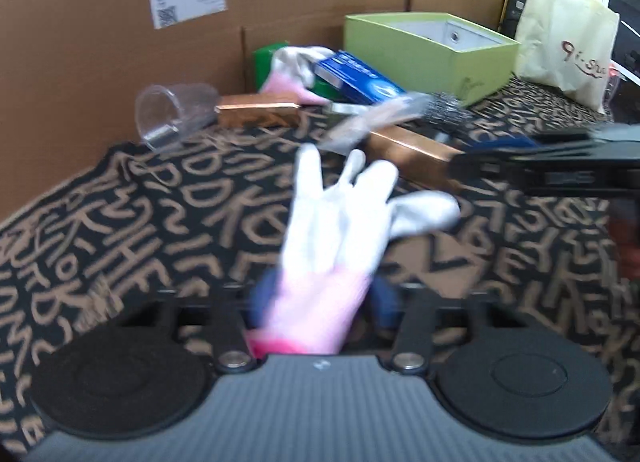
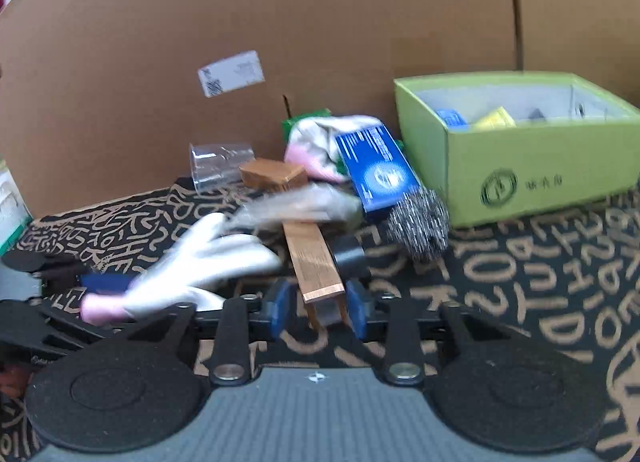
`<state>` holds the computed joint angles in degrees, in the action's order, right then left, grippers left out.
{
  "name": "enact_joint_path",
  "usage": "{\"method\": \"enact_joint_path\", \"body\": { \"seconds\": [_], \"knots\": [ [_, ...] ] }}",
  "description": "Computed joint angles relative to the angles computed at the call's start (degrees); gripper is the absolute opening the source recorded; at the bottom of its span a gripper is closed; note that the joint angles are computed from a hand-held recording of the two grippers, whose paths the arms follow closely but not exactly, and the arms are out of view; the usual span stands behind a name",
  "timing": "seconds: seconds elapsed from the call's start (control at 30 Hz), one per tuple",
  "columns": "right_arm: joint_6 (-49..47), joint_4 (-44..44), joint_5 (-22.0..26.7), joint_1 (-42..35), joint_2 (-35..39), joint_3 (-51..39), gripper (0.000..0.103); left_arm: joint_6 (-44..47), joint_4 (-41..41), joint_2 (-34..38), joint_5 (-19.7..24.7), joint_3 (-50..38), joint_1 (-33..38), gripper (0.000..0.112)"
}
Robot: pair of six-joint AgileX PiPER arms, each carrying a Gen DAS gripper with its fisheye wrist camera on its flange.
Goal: Organize objects
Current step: 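Return both grippers to the table and reach for the white glove and copper box, then grasp the white glove with the left gripper while the right gripper grasps the copper box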
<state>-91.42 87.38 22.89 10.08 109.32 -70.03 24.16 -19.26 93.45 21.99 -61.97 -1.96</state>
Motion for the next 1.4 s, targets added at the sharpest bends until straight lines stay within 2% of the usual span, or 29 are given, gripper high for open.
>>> {"method": "enact_joint_path", "body": {
  "seconds": [0.03, 0.1, 0.2, 0.23, 0.27, 0.3, 0.33, 0.4, 0.43, 0.53, 0.6, 0.67, 0.77, 0.9, 0.97, 1.03, 1.13, 1.17, 1.23, 1.3, 1.4],
  "knots": [
    [-2.93, 1.89, -1.55, 0.94, 0.01, 0.06, 0.051, -3.45, 2.54, -0.94, 0.12, 0.73, -0.95, 0.029],
    [-6.78, 3.77, -3.99, 2.71, 0.6, -0.63, 0.052, -3.75, 1.92, -2.92, 0.5, 2.62, -2.06, 0.024],
    [-8.94, 3.19, -5.74, 3.89, 2.19, -2.24, 0.051, 1.99, -5.97, -4.75, 2.27, 4.38, -1.89, 0.023],
    [-8.65, 1.99, -6.43, 4.11, 2.72, -2.71, 0.046, 2.59, -7.31, -5.28, 2.58, 4.91, -1.98, 0.026],
    [-6.07, -1.43, -6.29, 3.91, 3.09, -3.19, 0.03, 0.91, -6.48, -5.73, 2.07, 5.42, -2.57, 0.029],
    [-3.04, -4.69, -4.92, 3.21, 3.22, -3.4, 0.028, -0.51, -5.7, -6.07, 1.37, 5.87, -3.09, 0.038],
    [-1.32, -6.23, -2.95, 2.23, 2.9, -3.03, 0.027, -1.22, -5.54, -6.24, 0.71, 6.18, -3.49, 0.05],
    [-1.78, -7.33, -0.98, 0.65, 0.94, -0.68, 0.027, -3.41, -4.9, -6.18, -0.81, 6.3, -4.08, 0.065],
    [-3.14, -7.04, -0.07, -0.39, -0.34, 0.98, 0.027, -4.75, -4.26, -5.76, -1.71, 6.03, -4.36, 0.069],
    [-5.29, -8.0, 2.7, -3.73, -4.05, 5.71, 0.027, -10.97, 0.51, -3.44, -3.06, 4.02, -5.73, 0.076],
    [-4.69, -11.53, 4.42, -5.34, -5.48, 7.12, 0.027, -14.62, 3.75, -1.61, -3.84, 2.55, -6.9, 0.078],
    [-5.56, -11.4, 4.98, -5.97, -6.09, 7.76, 0.031, -18.21, 7.16, 0.11, -3.96, 0.93, -7.97, 0.078],
    [-6.73, -10.61, 4.25, -5.36, -5.48, 6.75, 0.032, -22.45, 11.72, 1.04, -3.73, -0.33, -9.36, 0.07],
    [-3.72, -12.64, 4.76, -4.58, -3.43, 3.85, 0.032, -24.94, 13.64, 1.22, -3.13, -0.92, -9.69, 0.07],
    [-3.26, -12.54, 4.24, -4.06, -2.77, 3.34, 0.032, -25.71, 14.68, 1.53, -2.44, -1.33, -9.71, 0.06],
    [-2.98, -12.68, 3.91, -3.79, -2.18, 2.93, 0.032, -30.88, 21.07, 1.47, -1.97, -1.43, -10.6, 0.048],
    [-1.85, -13.71, 4.57, -4.05, -1.33, 2.24, 0.028, -33.04, 23.99, 1.26, -1.11, -1.57, -10.85, 0.037],
    [-1.44, -14.16, 5.28, -4.39, -1.01, 1.9, 0.028, -32.71, 23.87, 1.18, -0.82, -1.65, -10.7, 0.033],
    [-1.79, -13.73, 5.95, -4.9, -1.08, 2.01, 0.028, -33.09, 23.78, 0.85, -0.07, -1.78, -10.6, 0.018],
    [-1.45, -13.65, 7.26, -5.75, -1.18, 1.93, 0.028, -28.78, 18.06, 0.28, 0.78, -1.97, -9.81, 0.013],
    [3.21, -16.57, 12.35, -8.43, -0.7, 0.11, 0.028, -21.56, 9.51, -0.86, 2.19, -2.56, -9.15, 0.012]
  ]
}}
